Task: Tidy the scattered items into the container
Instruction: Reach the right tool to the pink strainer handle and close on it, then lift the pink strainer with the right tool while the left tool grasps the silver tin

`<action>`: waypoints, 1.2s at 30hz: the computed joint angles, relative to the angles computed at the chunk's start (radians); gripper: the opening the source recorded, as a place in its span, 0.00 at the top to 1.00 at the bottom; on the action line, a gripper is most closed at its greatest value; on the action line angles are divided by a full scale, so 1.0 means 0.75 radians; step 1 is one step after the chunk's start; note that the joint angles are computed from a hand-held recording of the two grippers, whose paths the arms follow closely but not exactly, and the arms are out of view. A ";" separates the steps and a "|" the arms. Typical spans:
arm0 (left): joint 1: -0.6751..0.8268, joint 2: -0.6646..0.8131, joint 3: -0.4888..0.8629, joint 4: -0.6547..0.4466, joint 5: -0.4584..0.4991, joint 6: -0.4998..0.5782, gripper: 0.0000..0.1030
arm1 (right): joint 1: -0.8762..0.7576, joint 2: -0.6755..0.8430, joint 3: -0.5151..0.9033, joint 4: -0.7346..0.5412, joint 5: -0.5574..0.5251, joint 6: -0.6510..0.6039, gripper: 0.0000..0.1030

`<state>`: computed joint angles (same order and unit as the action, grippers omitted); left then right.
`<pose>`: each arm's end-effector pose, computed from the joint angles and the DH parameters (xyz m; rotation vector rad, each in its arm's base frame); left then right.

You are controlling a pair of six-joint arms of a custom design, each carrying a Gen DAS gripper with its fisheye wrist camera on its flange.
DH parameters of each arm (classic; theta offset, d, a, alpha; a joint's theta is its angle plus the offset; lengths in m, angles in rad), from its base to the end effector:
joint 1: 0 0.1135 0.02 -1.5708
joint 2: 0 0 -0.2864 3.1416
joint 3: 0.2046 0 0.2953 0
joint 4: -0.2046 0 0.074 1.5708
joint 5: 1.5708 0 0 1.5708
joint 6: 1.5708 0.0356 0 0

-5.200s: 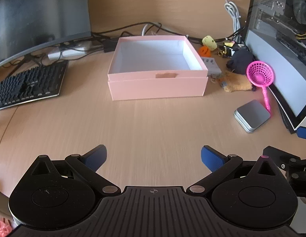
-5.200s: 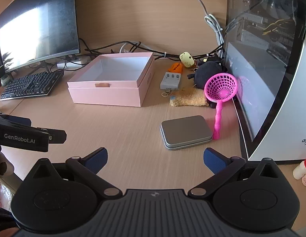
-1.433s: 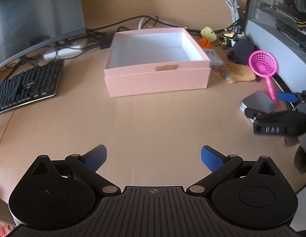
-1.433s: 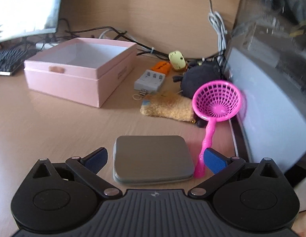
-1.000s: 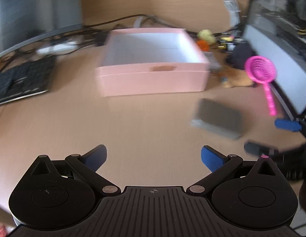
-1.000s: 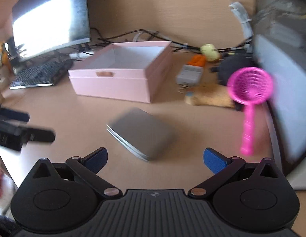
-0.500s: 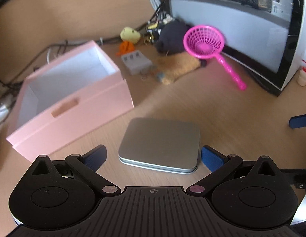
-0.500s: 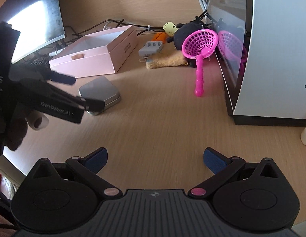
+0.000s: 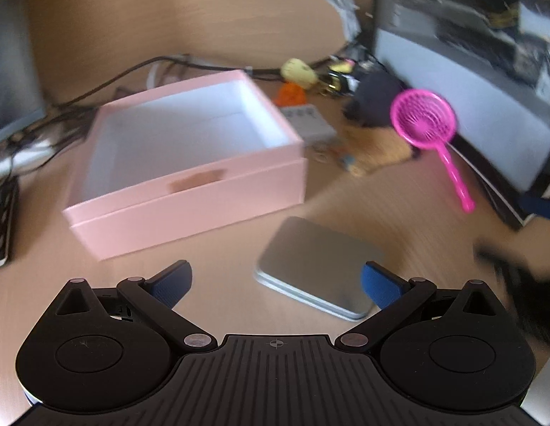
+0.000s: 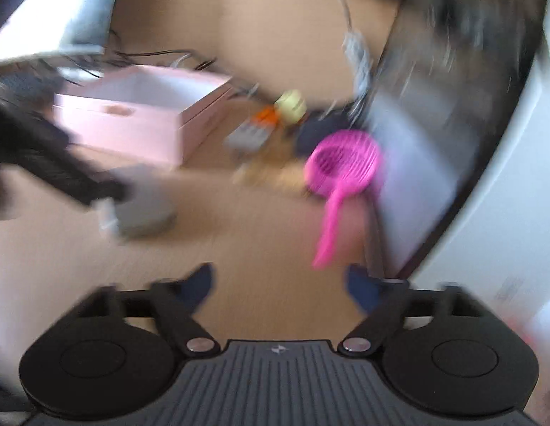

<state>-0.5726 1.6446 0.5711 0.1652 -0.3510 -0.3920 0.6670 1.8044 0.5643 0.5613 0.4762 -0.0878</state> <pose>0.2570 -0.1511 0.0889 0.0707 2.4034 -0.0058 0.2608 0.1846 0.0718 -0.5618 2.0961 -0.2071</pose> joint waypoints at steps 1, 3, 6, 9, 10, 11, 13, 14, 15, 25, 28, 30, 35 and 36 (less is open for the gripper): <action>0.016 -0.028 -0.017 -0.010 0.014 -0.008 0.00 | 0.013 0.070 0.078 -0.016 0.090 0.001 0.64; 0.041 -0.076 -0.048 -0.018 0.035 0.004 0.00 | 0.013 0.197 0.220 -0.049 0.208 0.011 0.71; 0.080 -0.150 -0.103 -0.021 0.050 0.033 0.00 | -0.008 0.350 0.400 -0.106 0.323 -0.005 0.74; 0.135 -0.184 -0.139 -0.004 0.102 0.044 0.00 | -0.028 0.412 0.498 -0.170 0.344 -0.006 0.74; 0.157 -0.186 -0.145 0.001 0.124 0.055 0.00 | -0.036 0.438 0.533 -0.192 0.347 -0.005 0.74; 0.171 -0.182 -0.147 0.006 0.136 0.063 0.00 | -0.044 0.459 0.565 -0.219 0.347 -0.001 0.74; 0.197 -0.177 -0.149 0.021 0.153 0.087 0.00 | -0.054 0.483 0.611 -0.278 0.341 0.018 0.78; 0.205 -0.178 -0.151 0.028 0.161 0.099 0.00 | -0.061 0.495 0.634 -0.313 0.330 0.038 0.85; 0.209 -0.178 -0.152 0.033 0.171 0.108 0.00 | -0.071 0.496 0.647 -0.348 0.306 0.066 0.88; 0.148 -0.027 -0.064 0.099 0.282 0.289 0.00 | -0.048 0.224 0.400 -0.476 0.041 0.249 0.88; 0.120 0.035 -0.028 0.116 0.285 0.291 0.00 | -0.034 0.097 0.268 -0.530 -0.033 0.319 0.88; 0.102 0.064 -0.017 0.131 0.282 0.309 0.00 | -0.029 0.036 0.195 -0.536 -0.068 0.347 0.88; 0.057 0.124 -0.004 0.180 0.267 0.383 0.00 | -0.026 -0.048 0.059 -0.432 -0.131 0.343 0.87; 0.052 0.129 -0.008 0.196 0.270 0.394 0.00 | -0.018 -0.062 0.038 -0.403 -0.126 0.340 0.84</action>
